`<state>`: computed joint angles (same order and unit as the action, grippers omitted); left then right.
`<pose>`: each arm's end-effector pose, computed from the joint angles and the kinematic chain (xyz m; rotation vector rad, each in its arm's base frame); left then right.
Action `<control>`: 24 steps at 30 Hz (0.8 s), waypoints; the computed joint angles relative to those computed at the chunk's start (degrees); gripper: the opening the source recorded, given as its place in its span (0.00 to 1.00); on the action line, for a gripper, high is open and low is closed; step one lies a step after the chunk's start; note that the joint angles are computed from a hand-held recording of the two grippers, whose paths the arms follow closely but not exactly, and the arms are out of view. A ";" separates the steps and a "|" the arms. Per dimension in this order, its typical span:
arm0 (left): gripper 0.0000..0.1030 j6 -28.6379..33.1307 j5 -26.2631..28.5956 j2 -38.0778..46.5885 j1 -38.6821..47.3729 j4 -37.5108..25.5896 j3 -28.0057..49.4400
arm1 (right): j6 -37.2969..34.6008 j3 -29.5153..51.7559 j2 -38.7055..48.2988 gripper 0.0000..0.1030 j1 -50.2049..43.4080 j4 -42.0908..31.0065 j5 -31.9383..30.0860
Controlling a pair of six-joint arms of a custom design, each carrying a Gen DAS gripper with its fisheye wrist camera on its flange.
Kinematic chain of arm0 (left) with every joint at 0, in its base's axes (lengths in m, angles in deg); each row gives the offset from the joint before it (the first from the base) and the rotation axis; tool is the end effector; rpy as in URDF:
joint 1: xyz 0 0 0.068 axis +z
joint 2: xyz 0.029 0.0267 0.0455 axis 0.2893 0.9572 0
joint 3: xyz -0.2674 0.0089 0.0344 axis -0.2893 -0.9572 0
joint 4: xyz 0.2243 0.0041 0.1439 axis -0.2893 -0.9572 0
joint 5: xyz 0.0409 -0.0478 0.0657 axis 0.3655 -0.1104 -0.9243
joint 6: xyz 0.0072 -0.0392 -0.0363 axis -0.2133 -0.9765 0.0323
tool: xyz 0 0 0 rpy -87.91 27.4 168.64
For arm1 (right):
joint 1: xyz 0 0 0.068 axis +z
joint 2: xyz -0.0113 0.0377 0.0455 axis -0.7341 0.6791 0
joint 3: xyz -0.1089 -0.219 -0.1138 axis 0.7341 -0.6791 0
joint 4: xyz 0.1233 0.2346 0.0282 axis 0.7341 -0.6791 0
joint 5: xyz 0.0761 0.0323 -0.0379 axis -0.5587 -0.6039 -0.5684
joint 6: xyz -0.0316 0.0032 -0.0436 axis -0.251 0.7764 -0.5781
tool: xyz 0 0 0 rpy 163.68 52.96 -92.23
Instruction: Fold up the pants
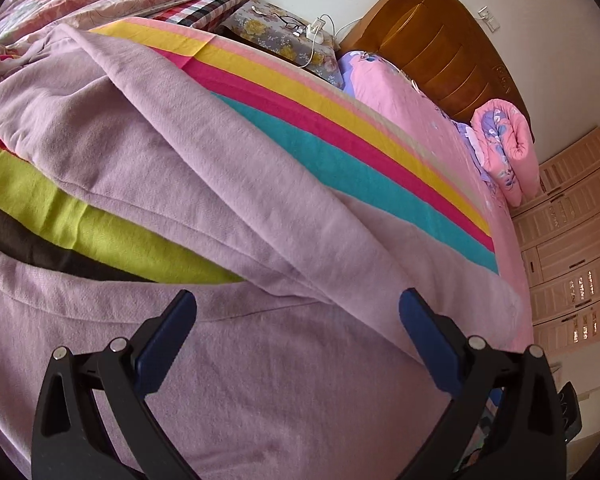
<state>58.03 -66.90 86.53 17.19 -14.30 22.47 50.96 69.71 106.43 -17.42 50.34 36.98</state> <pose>0.3220 -0.0091 0.1553 -0.4843 2.5316 -0.5835 0.2410 0.1441 0.1676 -0.3383 2.3373 0.5794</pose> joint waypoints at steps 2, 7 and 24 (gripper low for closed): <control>0.98 0.47 -0.49 -2.36 0.46 1.30 -2.76 | 8.39 -3.14 -2.11 0.58 -4.21 0.16 -1.60; 0.99 0.55 -0.75 -5.47 1.64 4.19 -7.40 | 19.43 -4.89 2.03 0.57 -14.99 5.45 -5.57; 0.98 -4.87 9.26 6.28 10.49 -5.16 9.25 | 25.93 -5.39 10.21 0.20 -19.30 18.72 -7.49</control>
